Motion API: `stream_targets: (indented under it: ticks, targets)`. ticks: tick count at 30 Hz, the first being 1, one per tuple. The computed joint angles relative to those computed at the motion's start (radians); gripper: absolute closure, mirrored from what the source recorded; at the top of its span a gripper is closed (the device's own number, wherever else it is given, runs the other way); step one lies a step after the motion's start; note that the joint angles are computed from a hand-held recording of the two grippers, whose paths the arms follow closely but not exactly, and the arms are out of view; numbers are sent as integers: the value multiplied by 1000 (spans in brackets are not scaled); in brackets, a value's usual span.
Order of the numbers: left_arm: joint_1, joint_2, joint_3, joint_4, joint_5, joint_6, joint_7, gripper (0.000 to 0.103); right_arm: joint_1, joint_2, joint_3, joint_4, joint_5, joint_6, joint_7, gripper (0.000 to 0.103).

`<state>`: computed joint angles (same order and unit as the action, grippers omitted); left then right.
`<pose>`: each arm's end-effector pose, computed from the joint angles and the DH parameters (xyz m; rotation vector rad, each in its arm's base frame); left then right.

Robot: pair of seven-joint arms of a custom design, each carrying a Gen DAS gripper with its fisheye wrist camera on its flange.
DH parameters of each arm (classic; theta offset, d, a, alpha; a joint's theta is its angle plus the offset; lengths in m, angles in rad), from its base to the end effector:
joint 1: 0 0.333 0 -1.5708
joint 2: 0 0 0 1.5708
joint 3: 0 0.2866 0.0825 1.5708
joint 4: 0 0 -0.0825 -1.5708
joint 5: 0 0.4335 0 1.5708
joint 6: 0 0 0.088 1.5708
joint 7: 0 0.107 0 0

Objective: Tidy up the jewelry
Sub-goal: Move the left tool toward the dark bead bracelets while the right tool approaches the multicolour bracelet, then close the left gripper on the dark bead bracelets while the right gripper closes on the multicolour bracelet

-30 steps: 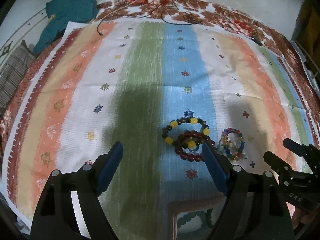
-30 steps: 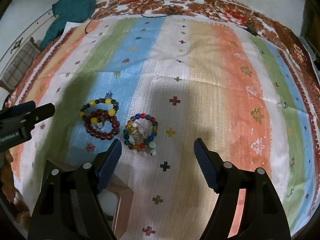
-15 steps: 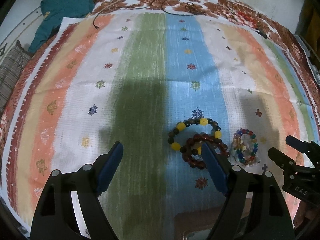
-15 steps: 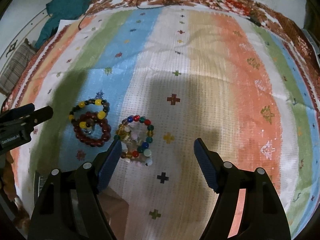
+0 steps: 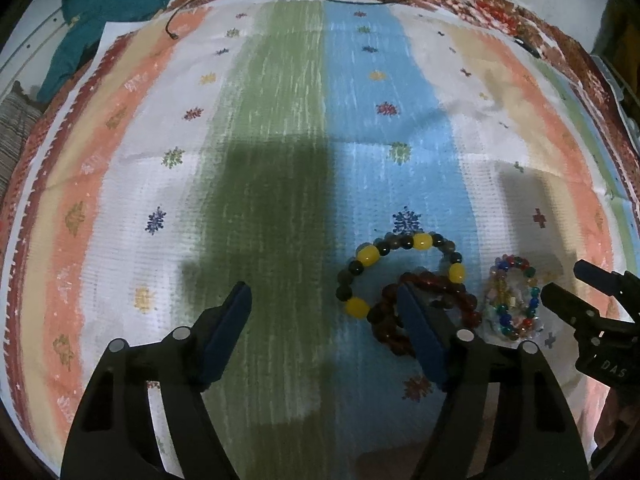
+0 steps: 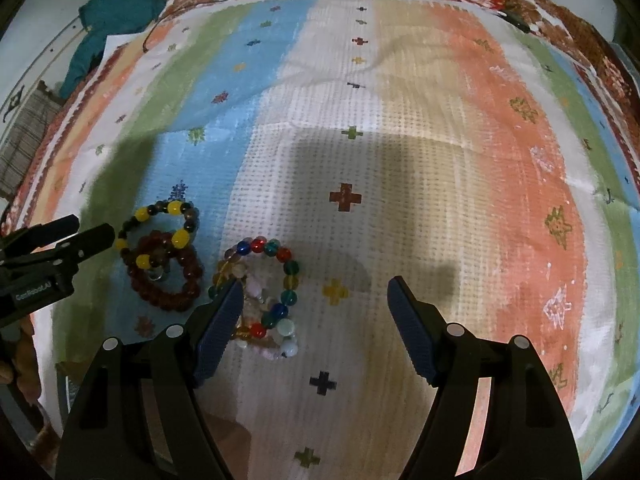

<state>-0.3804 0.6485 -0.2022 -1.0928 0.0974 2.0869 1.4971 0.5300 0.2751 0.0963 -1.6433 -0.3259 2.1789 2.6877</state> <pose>0.6937 -0.3949 0.4551 -1.5373 2.5324 -0.4932 0.5822 0.3998 0.4379 -1.6321 2.3229 -0.3464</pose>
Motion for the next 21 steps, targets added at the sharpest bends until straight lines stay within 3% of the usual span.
stream_targets:
  ticks: [3,13,15,16,19,21]
  targets:
    - [-5,31,2,39,2,-15,2,34,-4,22,-1,17,10,-6,-18,30]
    - [-20,81,13,87,15,-41,21,46,8,68,-13,71,-1,-80,-58,50]
    - [-28,78,21,77,35,-35,21,55,11,74,-14,80,-6,-91,-67,57]
    - [-33,72,27,67,49,-31,20,58,13,73,-15,78,-8,-91,-67,66]
    - [-27,66,29,56,58,-28,16,86,2,44,-12,34,7,-26,-63,91]
    - [-15,69,22,66,44,-39,18,92,1,40,-10,32,10,-19,-67,93]
